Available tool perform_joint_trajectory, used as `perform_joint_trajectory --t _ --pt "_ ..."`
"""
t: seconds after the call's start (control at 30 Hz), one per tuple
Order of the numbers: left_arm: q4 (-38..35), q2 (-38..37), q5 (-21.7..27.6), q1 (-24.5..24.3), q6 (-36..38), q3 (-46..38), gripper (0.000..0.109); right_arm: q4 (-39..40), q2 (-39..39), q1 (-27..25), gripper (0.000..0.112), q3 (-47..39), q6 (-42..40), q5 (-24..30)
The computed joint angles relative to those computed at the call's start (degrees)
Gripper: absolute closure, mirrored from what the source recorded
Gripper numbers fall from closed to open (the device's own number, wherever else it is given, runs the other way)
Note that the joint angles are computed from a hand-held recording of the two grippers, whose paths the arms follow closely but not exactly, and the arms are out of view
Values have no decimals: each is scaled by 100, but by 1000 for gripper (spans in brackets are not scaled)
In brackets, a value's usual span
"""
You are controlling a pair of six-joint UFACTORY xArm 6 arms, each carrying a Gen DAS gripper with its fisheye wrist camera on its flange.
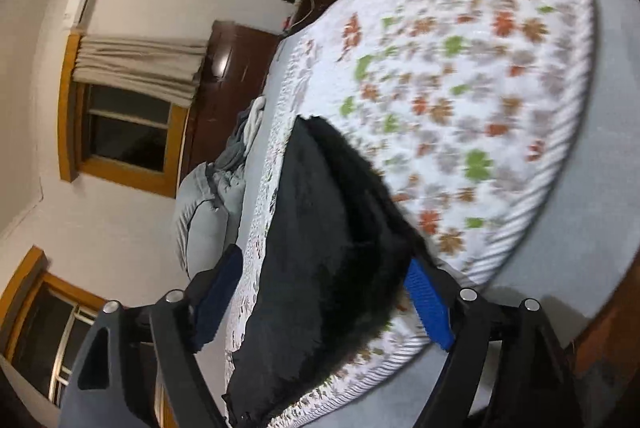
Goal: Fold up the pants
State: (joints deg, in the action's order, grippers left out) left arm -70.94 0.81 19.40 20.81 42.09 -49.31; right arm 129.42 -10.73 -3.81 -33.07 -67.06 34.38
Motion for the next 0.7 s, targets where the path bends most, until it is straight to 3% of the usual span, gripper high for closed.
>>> perform_joint_trajectory --t 0.1,0.3,0.37,0.53,0.7 --pt "-68 -2 -14 -1 43 6 10 24 172 66 38 -61 -27 -4" --pt "-259 -39 11 25 140 35 10 460 362 21 38 -211 -387 252" --pt "-292 -63 -24 9 125 59 10 534 449 43 45 -260 -413 194" --pt "-393 -55 -143 -51 203 85 10 343 497 36 84 -210 -336 215" --pt "-526 -43 -136 -58 303 76 9 174 206 216 93 -309 -323 -267"
